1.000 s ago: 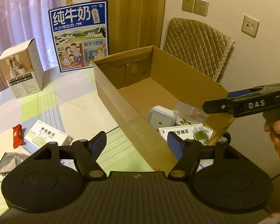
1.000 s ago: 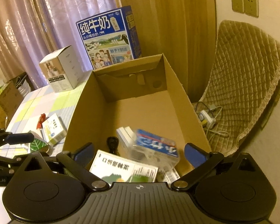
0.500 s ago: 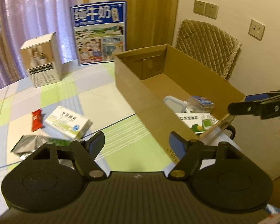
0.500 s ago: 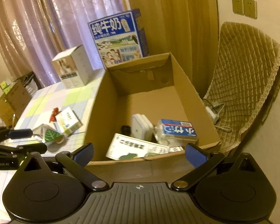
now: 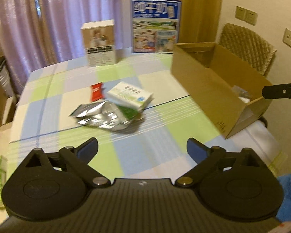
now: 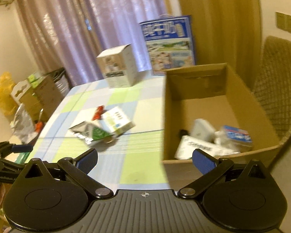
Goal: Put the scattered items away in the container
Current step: 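Withdraw both tools from the cardboard box back over the table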
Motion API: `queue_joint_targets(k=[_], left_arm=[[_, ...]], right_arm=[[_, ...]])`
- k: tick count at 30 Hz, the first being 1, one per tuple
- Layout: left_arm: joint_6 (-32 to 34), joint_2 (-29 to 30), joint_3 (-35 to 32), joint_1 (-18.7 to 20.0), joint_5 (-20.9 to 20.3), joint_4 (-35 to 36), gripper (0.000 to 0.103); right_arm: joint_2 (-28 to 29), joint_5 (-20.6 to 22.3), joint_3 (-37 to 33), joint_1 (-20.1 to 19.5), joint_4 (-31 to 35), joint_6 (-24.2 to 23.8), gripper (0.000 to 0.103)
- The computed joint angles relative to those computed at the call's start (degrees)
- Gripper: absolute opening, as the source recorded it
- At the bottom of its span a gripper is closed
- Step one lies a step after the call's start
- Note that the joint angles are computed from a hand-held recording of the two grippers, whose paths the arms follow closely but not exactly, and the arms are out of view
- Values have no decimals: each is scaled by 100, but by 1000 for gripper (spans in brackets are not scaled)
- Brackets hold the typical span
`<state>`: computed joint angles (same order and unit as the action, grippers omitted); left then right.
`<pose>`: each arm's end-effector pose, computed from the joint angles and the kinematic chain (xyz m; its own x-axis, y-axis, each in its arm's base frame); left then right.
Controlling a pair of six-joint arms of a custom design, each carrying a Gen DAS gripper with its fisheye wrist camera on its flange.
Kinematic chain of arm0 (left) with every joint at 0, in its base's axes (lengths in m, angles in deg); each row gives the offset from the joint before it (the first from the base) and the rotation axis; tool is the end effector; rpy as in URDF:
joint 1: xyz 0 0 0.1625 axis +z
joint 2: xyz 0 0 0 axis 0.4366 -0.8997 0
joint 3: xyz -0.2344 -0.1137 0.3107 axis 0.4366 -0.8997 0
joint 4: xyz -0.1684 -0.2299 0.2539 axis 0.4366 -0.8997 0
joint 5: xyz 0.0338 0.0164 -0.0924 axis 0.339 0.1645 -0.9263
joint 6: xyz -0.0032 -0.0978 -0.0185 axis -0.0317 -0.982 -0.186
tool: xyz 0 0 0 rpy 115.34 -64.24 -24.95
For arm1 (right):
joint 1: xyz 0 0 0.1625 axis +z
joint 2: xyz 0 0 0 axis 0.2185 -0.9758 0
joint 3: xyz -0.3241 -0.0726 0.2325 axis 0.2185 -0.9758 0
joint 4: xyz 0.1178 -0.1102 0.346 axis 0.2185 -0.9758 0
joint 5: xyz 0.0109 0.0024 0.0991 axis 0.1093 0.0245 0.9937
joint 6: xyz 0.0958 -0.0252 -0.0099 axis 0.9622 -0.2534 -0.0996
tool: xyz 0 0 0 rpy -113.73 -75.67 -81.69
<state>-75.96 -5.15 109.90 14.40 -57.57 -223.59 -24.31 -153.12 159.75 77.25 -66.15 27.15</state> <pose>-0.2517 -0.5033 0.1524 -0.7015 -0.0566 -0.7104 0.4773 0.7029 -0.5273 0.1313 -0.6490 0.2853 -0.6868 -0.6445 0.3359 -0.7268 0.6136 -0.3086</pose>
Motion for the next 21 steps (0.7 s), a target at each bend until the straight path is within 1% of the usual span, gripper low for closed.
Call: queue_joint_targets(k=[4, 9, 16, 21], left_arm=[[-600, -457, 424, -72, 146, 477, 100], [-1067, -830, 712, -69, 204, 899, 100], [-1241, -1018, 869, 72, 215, 956, 100], [-1192, -1018, 875, 199, 159, 873, 100]], right_arm=[[-38, -14, 297, 121, -11, -138, 101], [-15, -92, 585, 227, -63, -337, 101], [172, -255, 690, 336, -120, -557, 101], [373, -363, 608, 371, -157, -609, 101]])
